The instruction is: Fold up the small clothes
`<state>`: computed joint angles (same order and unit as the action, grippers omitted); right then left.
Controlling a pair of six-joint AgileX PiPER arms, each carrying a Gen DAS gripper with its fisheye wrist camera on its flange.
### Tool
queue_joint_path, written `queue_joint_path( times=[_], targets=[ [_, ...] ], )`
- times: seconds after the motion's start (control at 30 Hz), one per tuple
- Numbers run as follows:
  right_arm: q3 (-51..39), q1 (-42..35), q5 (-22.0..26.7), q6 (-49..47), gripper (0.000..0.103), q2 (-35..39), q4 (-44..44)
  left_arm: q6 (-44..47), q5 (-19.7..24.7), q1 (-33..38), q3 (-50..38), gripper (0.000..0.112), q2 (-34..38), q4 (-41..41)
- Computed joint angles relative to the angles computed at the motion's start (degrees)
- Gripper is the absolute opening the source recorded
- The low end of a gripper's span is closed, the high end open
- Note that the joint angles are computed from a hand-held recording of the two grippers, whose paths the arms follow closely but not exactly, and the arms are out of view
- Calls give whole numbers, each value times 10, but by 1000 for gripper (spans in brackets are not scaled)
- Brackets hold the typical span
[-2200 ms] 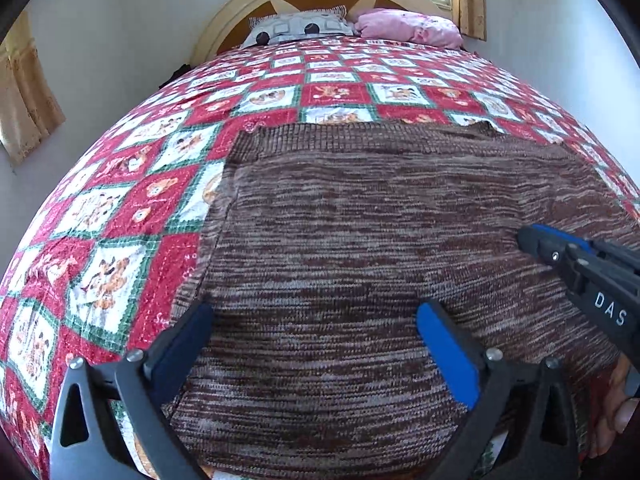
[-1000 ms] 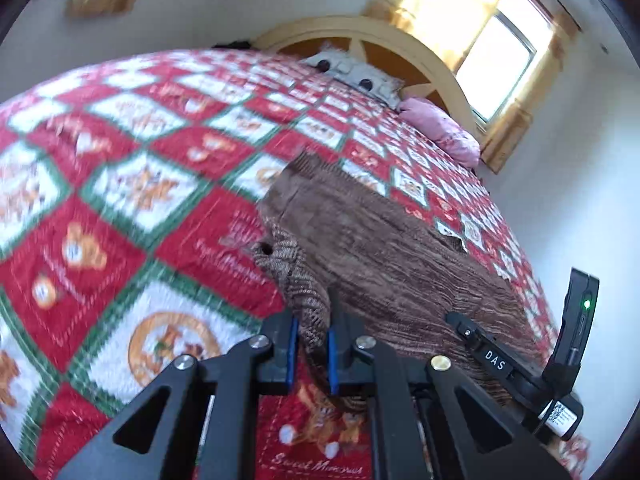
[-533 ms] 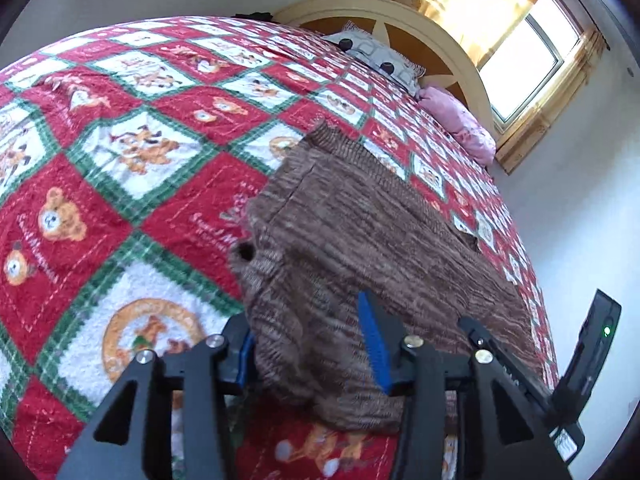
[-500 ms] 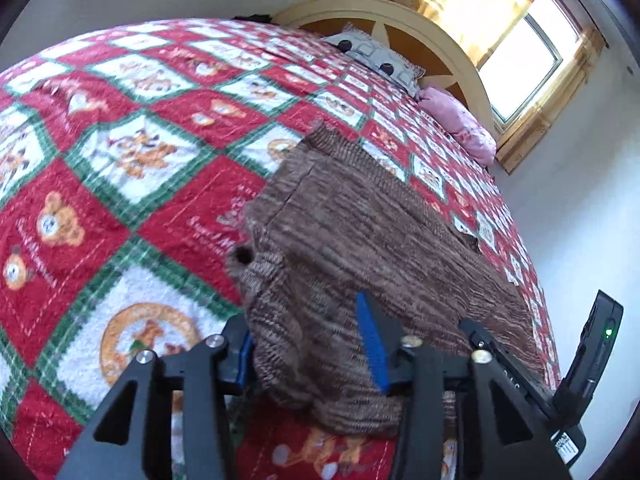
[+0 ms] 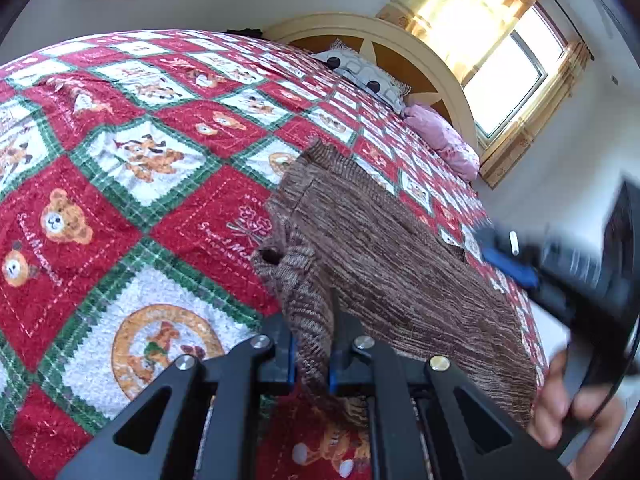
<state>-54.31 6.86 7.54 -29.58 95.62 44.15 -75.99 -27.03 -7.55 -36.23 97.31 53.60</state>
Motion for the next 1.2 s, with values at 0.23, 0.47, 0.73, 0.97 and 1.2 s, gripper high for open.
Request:
queue_joint_path(
  times=[0.23, 0.47, 0.73, 0.97, 1.2],
  targets=[
    [-275, 49, 165, 180, 50, 179, -197, 48, -30, 2, 19, 11, -8, -38],
    [-574, 103, 348, 345, 50, 367, -393, 8, -60, 22, 15, 11, 8, 2],
    [-655, 157, 391, 421, 62, 431, -556, -5, -74, 27, 11, 11, 15, 19],
    [-610, 157, 369, 454, 23, 409, -605, -19, -79, 33, 12, 11, 16, 31],
    [-511, 81, 297, 333, 10, 341, -379, 8, -29, -1, 5, 11, -18, 30]
  ],
)
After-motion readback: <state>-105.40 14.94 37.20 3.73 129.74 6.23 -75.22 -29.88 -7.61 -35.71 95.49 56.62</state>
